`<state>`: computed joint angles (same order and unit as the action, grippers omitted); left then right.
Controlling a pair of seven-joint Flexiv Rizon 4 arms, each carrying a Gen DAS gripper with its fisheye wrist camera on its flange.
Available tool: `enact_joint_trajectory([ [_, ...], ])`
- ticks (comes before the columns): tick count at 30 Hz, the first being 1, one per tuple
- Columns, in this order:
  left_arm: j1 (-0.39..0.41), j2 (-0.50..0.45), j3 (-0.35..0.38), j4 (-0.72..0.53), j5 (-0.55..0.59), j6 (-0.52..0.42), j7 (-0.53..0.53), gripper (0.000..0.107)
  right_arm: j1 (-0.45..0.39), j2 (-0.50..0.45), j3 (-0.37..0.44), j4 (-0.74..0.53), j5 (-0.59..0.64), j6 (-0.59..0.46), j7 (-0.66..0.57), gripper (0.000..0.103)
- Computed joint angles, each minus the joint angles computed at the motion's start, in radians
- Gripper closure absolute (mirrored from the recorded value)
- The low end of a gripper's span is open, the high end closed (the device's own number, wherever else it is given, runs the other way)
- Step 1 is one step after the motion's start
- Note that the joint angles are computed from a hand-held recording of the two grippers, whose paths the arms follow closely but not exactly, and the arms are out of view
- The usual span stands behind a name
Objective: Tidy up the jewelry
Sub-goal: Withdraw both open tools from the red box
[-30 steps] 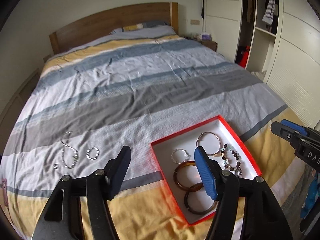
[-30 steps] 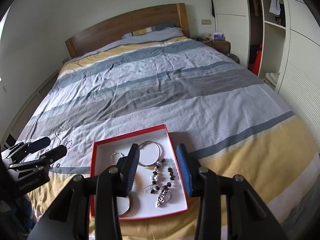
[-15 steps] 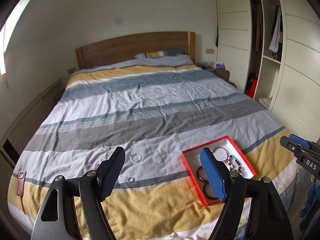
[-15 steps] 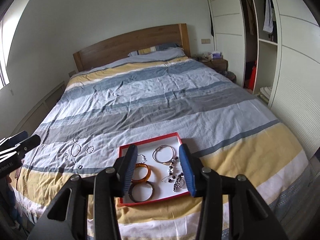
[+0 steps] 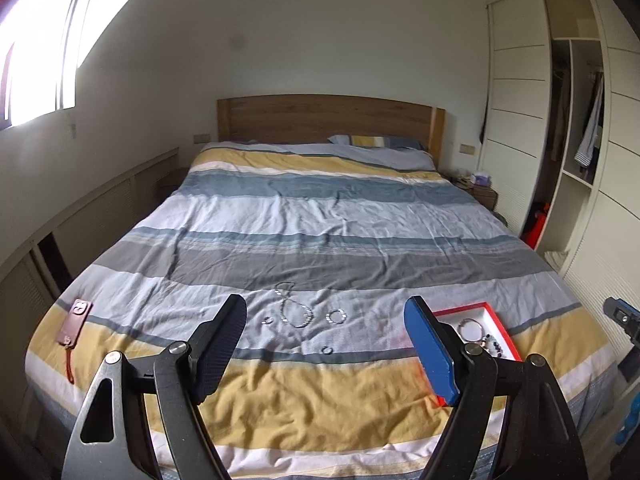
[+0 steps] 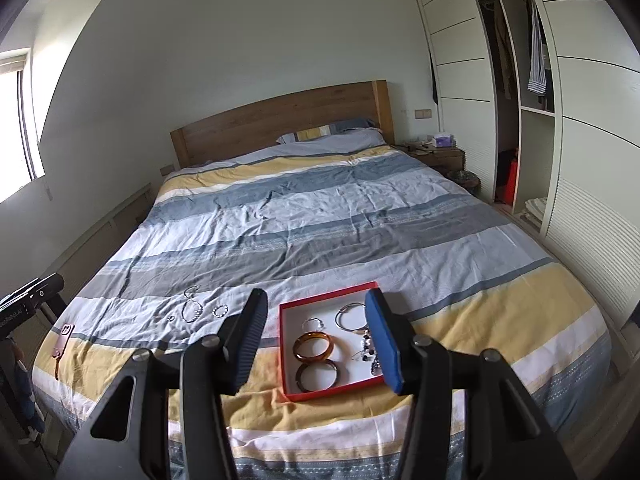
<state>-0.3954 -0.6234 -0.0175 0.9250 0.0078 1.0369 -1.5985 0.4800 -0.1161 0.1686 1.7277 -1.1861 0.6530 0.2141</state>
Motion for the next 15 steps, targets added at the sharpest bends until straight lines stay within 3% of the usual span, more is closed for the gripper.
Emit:
enact_joint_trajectory([
  [8, 0.030, 0.067, 0.040, 0.120, 0.030, 0.083, -0.084, 0.025, 0.026, -0.023, 0.002, -0.034, -0.032, 0.007, -0.003, 0.054],
  [15, 0.067, 0.054, 0.029, 0.155, 0.014, 0.113, -0.083, 0.025, 0.042, -0.081, -0.022, -0.072, -0.012, 0.049, -0.023, 0.051],
])
